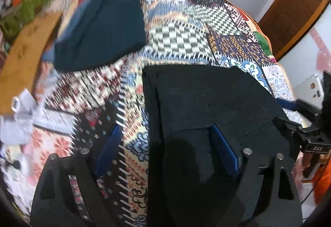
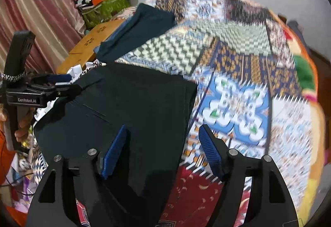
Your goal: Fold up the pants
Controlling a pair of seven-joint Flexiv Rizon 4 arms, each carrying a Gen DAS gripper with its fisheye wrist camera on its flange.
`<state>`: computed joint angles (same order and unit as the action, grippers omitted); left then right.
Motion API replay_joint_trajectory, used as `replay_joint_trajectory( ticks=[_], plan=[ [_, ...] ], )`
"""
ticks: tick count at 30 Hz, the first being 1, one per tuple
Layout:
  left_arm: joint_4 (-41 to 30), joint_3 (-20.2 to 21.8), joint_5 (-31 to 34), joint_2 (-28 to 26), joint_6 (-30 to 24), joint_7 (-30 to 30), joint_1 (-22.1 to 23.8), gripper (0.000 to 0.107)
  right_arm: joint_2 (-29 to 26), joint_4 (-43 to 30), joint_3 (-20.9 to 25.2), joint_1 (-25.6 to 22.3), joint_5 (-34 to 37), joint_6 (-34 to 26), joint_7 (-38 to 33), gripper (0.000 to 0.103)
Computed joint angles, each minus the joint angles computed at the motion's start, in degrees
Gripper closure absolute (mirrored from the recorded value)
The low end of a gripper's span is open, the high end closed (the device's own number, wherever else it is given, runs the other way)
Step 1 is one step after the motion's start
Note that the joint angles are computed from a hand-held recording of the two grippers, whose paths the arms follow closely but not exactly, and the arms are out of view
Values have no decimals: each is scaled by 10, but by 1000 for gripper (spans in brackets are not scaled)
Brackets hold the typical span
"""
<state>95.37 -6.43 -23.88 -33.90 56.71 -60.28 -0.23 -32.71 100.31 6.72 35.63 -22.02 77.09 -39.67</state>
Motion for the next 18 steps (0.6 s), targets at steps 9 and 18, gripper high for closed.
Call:
replay_joint_trajectory(
  ticks=[9, 18],
  plan=[
    [-102, -8, -20, -61, -157, -21, 13, 13, -77, -71, 182, -135, 175, 17, -111, 29],
    [-154, -10, -22, -88, -196, -20, 6, 44, -132, -159, 251, -176, 269, -38, -206, 51]
  ],
)
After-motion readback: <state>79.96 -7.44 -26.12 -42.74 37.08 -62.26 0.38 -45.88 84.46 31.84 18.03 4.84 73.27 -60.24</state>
